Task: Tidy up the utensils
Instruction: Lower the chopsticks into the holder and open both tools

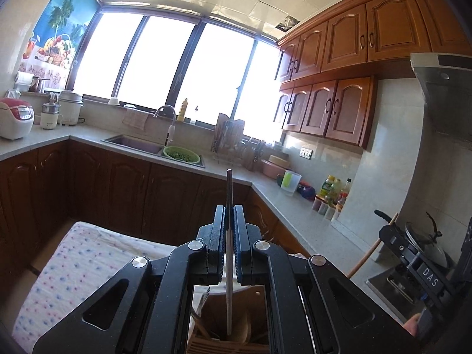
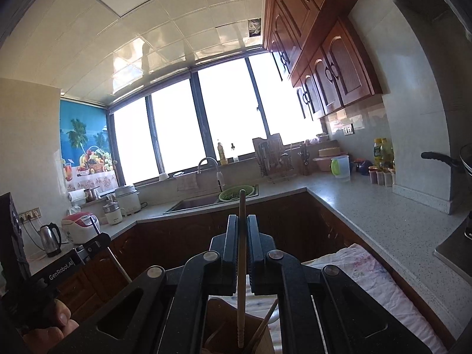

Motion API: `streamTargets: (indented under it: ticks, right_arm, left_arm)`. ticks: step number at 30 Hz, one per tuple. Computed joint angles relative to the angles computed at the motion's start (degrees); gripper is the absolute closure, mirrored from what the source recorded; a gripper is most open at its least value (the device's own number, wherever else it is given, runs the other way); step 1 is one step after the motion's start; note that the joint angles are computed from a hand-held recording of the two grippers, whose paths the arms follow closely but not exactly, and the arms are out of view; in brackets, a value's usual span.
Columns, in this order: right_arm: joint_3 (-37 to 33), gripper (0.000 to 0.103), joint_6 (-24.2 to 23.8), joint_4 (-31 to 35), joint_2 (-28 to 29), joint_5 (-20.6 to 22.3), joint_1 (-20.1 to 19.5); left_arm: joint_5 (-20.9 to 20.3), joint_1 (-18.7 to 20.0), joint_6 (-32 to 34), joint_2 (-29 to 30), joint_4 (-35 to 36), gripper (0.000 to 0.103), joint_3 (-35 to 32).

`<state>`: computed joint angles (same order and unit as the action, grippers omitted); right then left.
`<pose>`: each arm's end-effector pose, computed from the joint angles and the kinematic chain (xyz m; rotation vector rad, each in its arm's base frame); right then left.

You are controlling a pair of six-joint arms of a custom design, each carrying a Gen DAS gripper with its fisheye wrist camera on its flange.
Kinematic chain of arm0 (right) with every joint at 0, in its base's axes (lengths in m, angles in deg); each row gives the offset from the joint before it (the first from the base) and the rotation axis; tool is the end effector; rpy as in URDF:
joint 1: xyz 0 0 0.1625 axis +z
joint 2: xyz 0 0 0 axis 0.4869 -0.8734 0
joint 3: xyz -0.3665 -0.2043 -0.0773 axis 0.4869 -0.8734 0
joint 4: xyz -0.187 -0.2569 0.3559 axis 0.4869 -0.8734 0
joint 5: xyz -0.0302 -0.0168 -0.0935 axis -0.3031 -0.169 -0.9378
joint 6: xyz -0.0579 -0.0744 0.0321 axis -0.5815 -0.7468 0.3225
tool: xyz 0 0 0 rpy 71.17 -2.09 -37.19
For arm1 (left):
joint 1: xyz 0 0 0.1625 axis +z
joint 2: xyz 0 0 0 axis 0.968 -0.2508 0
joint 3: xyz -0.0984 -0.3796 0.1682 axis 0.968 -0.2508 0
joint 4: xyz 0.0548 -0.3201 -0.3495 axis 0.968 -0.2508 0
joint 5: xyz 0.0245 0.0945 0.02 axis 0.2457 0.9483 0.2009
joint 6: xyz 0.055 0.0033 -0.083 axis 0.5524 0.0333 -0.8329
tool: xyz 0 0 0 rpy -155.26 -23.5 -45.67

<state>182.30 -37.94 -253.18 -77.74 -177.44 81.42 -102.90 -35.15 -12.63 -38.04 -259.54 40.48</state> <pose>0.2867 -0.4779 0.2672 0.6160 -2.0972 1.7553 -0.3186 -0.5382 0.2365 0.5941 2.2504 -1.6791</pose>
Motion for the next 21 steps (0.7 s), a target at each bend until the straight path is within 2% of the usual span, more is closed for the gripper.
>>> streamTargets:
  ticks: [6,21]
  right_arm:
    - [1.3,0.098,1.5,-1.5,1.2,0.5,-2.2]
    - [3.9,0.098,5.8,5.2,1.1,-1.3,-5.2]
  left_arm:
    - [-0.8,1.7,-1.8,1.3,1.2,0.099,1.9]
    - [-1.7,2.7,-7.1,-0.8,8.3,0.099,6.9]
